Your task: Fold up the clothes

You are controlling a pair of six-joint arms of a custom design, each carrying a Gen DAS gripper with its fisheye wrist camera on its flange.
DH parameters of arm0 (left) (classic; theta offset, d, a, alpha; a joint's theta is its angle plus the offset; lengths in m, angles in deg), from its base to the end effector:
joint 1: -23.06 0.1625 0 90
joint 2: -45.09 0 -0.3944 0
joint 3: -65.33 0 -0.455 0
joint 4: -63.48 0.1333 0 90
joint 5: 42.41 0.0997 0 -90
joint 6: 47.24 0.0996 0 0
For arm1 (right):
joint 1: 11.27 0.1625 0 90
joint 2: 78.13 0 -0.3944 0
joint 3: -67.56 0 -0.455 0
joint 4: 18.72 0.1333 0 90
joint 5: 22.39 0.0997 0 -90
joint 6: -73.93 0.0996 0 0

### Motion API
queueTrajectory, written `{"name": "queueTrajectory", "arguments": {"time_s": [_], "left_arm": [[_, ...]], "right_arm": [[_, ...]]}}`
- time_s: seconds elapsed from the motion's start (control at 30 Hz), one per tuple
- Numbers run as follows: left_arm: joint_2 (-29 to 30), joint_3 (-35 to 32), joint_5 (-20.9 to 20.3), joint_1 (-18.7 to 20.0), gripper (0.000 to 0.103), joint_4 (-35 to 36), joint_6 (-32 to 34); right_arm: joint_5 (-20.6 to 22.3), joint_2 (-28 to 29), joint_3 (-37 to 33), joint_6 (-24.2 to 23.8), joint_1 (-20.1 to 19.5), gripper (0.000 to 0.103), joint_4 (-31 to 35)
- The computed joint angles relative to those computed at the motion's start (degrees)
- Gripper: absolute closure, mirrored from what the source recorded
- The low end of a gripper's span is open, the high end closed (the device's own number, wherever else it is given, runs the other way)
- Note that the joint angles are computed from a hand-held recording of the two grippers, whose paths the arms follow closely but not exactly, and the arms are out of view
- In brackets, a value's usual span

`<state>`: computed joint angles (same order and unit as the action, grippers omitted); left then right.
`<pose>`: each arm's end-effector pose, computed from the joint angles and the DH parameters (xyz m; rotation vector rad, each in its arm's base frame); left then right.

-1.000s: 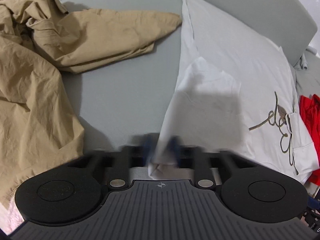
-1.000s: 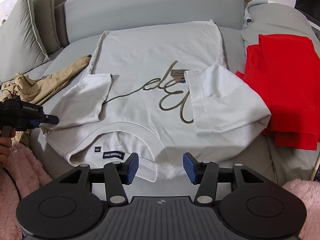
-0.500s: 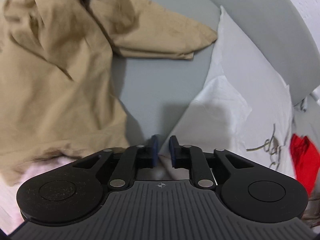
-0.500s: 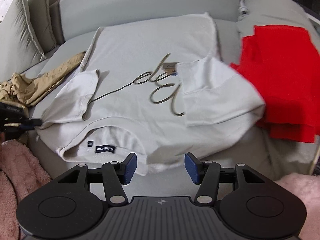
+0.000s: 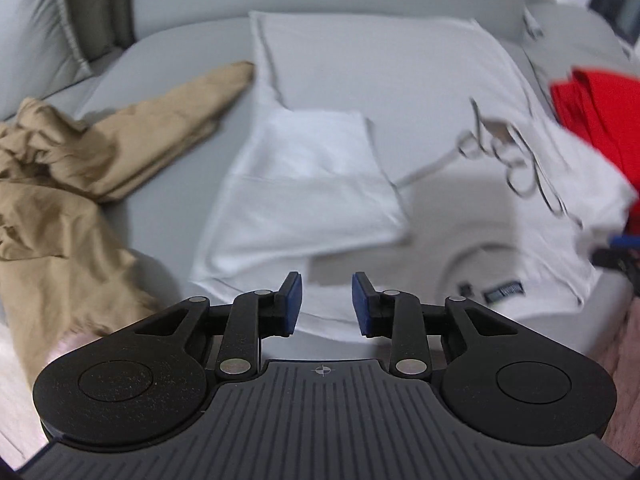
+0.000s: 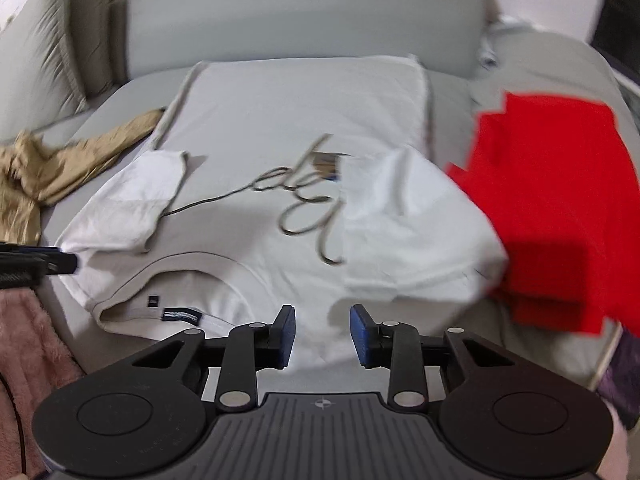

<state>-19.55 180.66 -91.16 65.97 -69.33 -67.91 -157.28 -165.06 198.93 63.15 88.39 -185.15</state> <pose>-0.2642 -0.5172 0.0790 0.6204 2.3658 -0.3732 0.1406 -0.4507 0.2307 0.1388 -2.2918 0.6443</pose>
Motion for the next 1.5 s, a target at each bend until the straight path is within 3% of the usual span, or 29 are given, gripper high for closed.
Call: {"name": "queueTrajectory", "arguments": {"time_s": [0.07,0.13,0.23,0.27,0.33,0.43,0.57,0.67,0.77,1.5], "left_arm": [[1.3,-0.1,-1.0,0.1,0.07,1.1,0.0],[1.8,-0.1,-2.1,0.8,0.07,1.4,-1.6],[1.6,-0.5,-3.5,1.7,0.07,2.7,-5.0],[1.4,-1.6,-3.8,2.0,0.07,6.4,-7.8],[1.1,-3.0,-4.2,2.3,0.07,13.0,-12.0],[-0.6,-2.9,-5.1,2.3,0.072,21.7,-18.8],[-3.6,1.2,-3.7,0.3,0.067,16.9,-18.1],[-3.9,2.5,-1.2,-1.5,0.058,13.9,-16.5],[-3.7,3.4,1.0,-2.9,0.057,11.7,-13.7],[-2.6,3.4,1.4,-3.2,0.053,14.1,-13.3]], "right_arm": [[0.0,1.5,-0.5,-0.3,-0.1,0.07,0.4],[-0.2,1.7,-0.9,2.1,-0.7,0.064,5.4],[-0.9,1.1,0.8,1.3,-0.3,0.063,5.4],[-1.1,0.8,1.1,1.4,-0.1,0.062,5.9],[-0.6,-2.1,1.3,6.1,-0.3,0.061,13.0],[0.3,-5.4,2.3,11.7,-0.8,0.061,18.2],[2.2,-8.5,4.6,14.5,-0.8,0.061,17.3],[1.8,-8.1,4.7,14.4,0.1,0.06,16.2],[2.8,-7.7,4.5,14.0,0.3,0.06,15.5],[3.6,-8.4,5.1,13.2,0.3,0.058,15.4]]}}
